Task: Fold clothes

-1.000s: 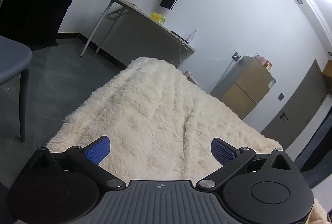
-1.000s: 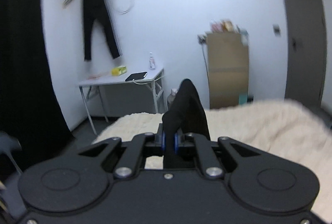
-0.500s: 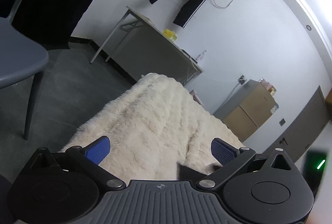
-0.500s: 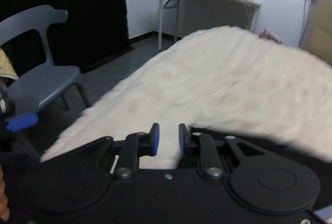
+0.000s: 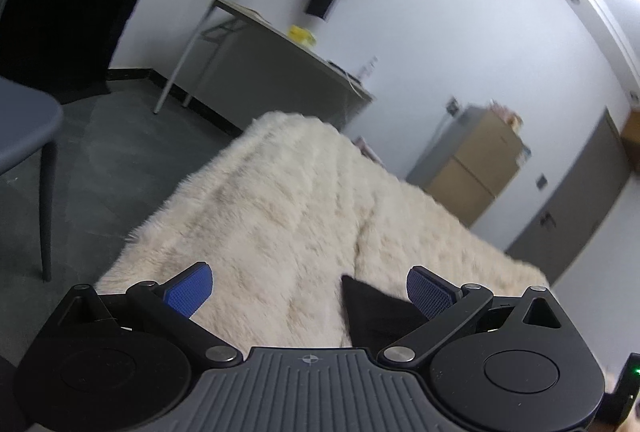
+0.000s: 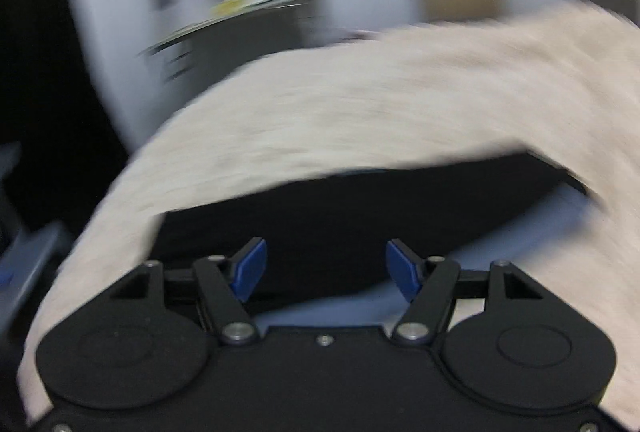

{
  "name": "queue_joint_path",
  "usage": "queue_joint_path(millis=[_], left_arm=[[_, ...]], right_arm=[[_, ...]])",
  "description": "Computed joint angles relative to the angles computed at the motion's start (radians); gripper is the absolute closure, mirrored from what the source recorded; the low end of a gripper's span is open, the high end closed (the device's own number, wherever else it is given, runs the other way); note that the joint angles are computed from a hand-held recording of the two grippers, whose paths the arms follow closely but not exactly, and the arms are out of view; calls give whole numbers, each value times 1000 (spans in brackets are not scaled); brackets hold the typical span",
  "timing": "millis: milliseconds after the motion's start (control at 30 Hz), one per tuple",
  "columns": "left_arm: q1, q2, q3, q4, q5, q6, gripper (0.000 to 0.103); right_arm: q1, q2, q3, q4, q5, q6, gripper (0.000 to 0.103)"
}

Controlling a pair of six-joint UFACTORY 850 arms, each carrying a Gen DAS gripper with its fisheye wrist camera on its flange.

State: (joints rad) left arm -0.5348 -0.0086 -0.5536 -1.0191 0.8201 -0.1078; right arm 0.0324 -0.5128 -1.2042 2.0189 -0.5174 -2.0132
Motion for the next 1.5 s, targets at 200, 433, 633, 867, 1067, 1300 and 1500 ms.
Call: queue_joint_path(millis=[200, 433, 633, 867, 1067, 1300, 1500], left_arm=[[18, -58, -65, 18, -110, 110, 0], [24, -105, -119, -20, -187, 240, 0], [25, -121, -142, -83, -215, 317, 0], [95, -157, -166, 252, -350, 51, 0], [188, -244, -222, 829, -346, -504, 1], [302, -417, -374, 1323, -356, -981, 38], [327, -432, -392, 1439, -362, -1012, 95]], right_arm=[[-110, -102, -68, -55, -148, 255, 39], [-118, -214, -168, -184, -282, 493, 41], [-120, -292, -252, -45, -296, 466, 43], [-110, -427, -424, 79, -305, 480, 57], [-118, -477, -496, 71, -284, 509, 73], [-120, -482, -463, 125, -337, 406, 73], [-118, -496, -508, 71, -308, 455, 87]])
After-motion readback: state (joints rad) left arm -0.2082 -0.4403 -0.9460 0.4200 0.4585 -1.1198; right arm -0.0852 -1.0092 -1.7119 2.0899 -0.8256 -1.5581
